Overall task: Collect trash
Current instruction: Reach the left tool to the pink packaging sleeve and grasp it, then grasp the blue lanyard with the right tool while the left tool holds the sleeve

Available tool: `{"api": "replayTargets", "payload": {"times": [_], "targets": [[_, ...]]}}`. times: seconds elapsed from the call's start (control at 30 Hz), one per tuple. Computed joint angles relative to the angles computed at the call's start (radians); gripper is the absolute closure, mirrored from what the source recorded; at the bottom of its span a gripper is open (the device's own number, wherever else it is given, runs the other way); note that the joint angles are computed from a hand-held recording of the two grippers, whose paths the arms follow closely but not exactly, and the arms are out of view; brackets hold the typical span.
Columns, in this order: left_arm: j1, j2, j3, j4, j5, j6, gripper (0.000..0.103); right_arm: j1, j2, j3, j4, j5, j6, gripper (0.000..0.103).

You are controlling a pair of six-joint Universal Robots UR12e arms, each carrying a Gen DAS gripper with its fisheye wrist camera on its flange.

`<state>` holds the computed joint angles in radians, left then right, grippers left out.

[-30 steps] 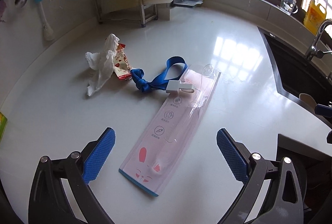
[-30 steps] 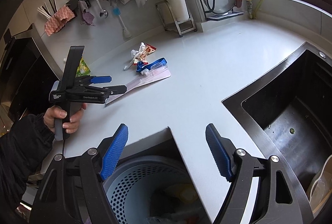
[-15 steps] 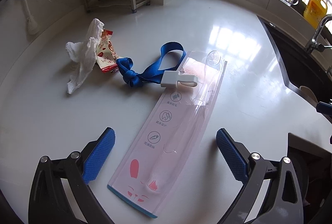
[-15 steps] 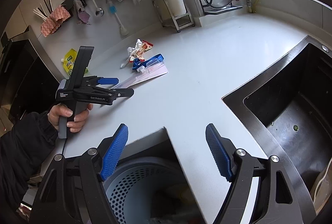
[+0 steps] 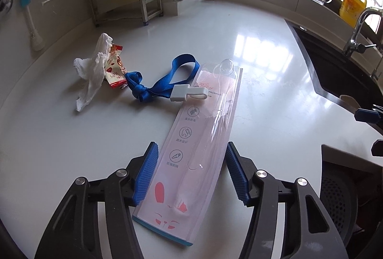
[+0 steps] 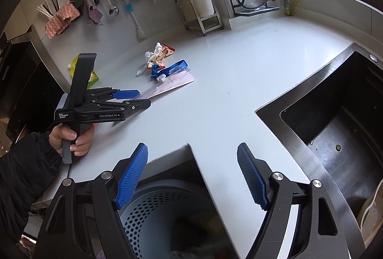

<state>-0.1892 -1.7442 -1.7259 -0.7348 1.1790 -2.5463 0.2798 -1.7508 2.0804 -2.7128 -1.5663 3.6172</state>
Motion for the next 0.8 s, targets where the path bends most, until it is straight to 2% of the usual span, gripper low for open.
{"api": "replayTargets", "payload": {"times": [0.2, 0.23, 0.27, 0.5, 0.67, 0.8], "targets": [[0.009, 0.023, -0.006, -0.027, -0.015, -0.022, 0.047, 0.001, 0.000, 0.000, -0.002, -0.002, -0.009, 0.029], [0.011, 0.030, -0.010, -0.030, -0.018, -0.022, 0.068, 0.001, 0.000, 0.000, -0.004, -0.001, -0.011, 0.029], [0.012, 0.037, -0.011, -0.041, -0.012, -0.024, 0.073, 0.001, 0.001, -0.001, -0.007, 0.000, -0.012, 0.029], [0.020, 0.085, -0.062, 0.014, 0.039, -0.099, 0.078, -0.001, 0.020, -0.012, -0.022, 0.020, -0.022, 0.029], [0.036, 0.116, -0.095, 0.037, 0.034, -0.140, 0.080, 0.006, 0.048, -0.040, -0.022, 0.031, -0.044, 0.029], [0.045, 0.143, -0.127, 0.099, 0.066, -0.197, 0.080, 0.013, 0.080, -0.069, -0.026, 0.037, -0.072, 0.029]]}}
